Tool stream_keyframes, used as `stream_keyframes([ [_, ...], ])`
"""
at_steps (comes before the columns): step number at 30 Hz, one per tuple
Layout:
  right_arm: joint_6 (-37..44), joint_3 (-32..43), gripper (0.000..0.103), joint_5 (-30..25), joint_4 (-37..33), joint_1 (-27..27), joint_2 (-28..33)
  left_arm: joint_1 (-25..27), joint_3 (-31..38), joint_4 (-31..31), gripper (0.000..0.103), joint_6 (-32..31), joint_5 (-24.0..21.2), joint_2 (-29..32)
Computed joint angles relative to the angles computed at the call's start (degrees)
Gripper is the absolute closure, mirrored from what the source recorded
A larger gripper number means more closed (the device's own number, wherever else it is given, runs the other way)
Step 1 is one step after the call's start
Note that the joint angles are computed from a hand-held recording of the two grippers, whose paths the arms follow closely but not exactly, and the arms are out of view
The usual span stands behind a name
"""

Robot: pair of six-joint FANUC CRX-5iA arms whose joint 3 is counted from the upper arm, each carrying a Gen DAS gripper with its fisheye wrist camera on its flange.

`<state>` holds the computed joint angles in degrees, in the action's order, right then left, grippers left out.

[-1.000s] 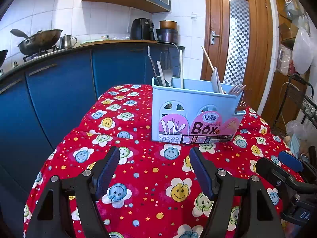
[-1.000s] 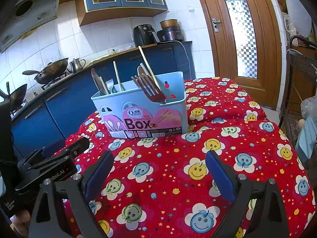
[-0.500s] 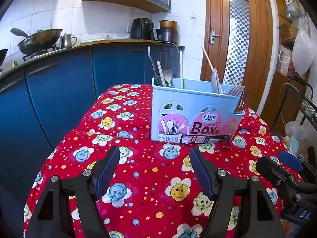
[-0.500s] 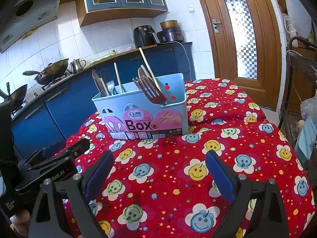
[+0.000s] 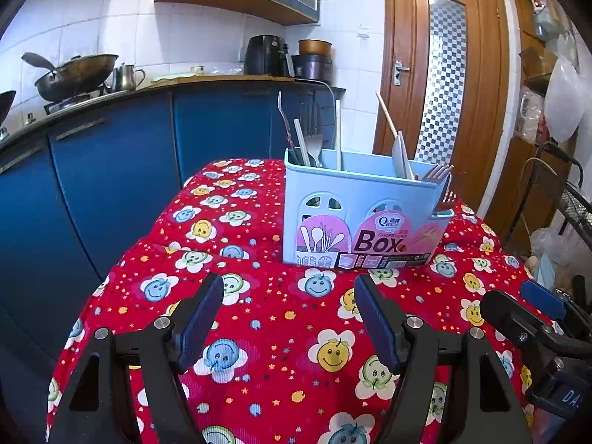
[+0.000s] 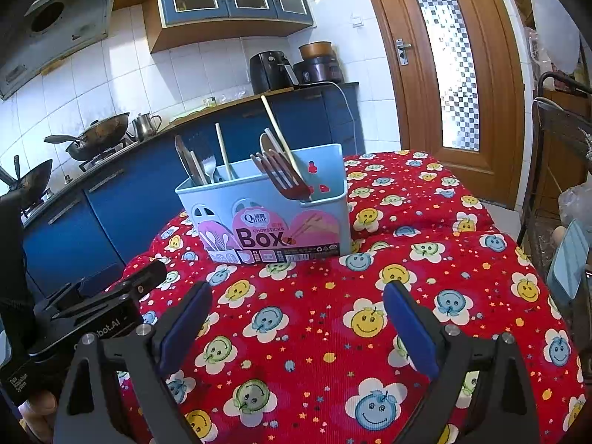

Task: Organize utensils

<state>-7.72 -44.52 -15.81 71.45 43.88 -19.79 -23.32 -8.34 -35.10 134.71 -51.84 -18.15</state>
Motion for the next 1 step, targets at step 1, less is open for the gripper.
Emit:
stream_keyframes([
  [1,0.0,0.1,0.007,0.0,0.0,-0.1,0.0,-0.3,0.2,-0.2,0.029,0.1,-0.3,0.1],
])
